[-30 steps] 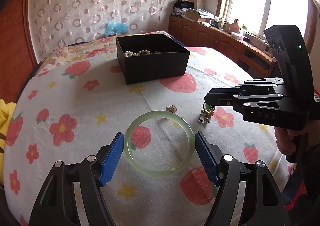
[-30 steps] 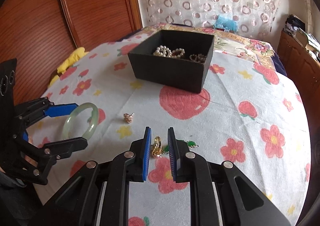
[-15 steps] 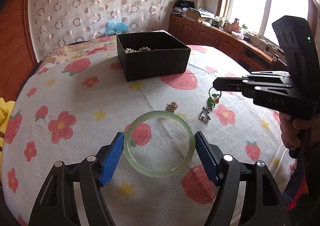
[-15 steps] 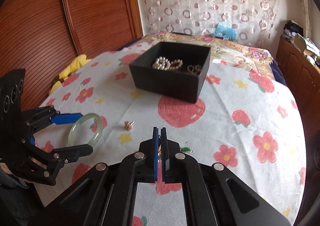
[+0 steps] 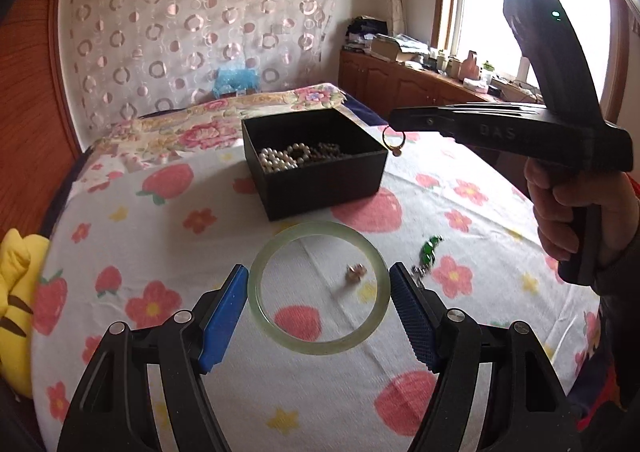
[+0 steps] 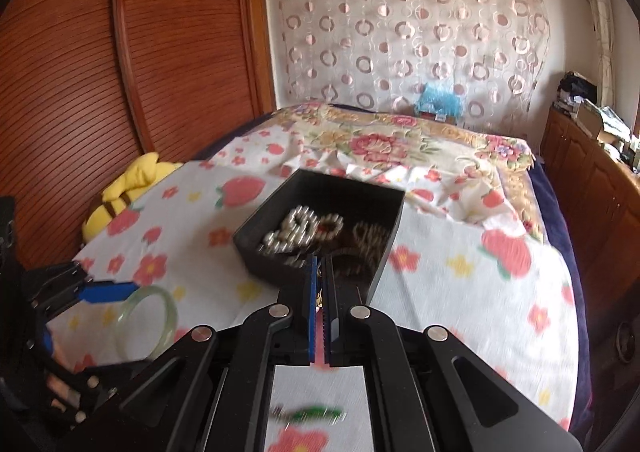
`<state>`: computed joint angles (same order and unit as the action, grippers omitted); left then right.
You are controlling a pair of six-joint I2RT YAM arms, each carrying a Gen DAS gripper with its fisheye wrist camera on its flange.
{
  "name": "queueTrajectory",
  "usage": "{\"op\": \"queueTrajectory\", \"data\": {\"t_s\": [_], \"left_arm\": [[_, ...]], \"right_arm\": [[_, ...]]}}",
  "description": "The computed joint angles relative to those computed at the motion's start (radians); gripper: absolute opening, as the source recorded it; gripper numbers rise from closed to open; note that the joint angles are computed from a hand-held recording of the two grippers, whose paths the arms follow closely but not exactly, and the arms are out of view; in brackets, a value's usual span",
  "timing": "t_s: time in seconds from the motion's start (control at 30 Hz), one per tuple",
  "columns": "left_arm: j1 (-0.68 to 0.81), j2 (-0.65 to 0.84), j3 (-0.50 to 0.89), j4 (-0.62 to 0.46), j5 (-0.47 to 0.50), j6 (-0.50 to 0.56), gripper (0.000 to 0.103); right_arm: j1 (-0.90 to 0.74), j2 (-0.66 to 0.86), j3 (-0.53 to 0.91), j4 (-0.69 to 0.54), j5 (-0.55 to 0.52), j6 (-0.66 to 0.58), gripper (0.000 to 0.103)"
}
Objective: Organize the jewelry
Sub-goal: 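Close left on the jade bangle and lift while right grasps the gold ring into the box, then lower the jade bangle into the black box and open the left gripper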
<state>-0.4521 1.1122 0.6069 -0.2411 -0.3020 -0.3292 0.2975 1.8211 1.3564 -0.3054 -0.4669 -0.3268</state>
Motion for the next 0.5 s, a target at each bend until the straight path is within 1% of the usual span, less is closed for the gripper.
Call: {"op": "queueTrajectory", "data": {"t_s": [0.13,0.3,0.5], "left_arm": [[0.049,0.018,0.027,0.003,0.021,0.030,0.069],[0.095,0.070,0.074,0.013,0.033,0.066,0.069],[0.151,0.152,0.148,0.026,0.058,0.111,0.069]], "right_arm": [[0.010,0.107,0.148,-0.053,0.013,0.027,0.003],[0.025,0.201,0.272,-0.112,0.033,0.040,0.003],[0.025,0.224,0.280,-0.119,0.025,0.048,0.003]]}}
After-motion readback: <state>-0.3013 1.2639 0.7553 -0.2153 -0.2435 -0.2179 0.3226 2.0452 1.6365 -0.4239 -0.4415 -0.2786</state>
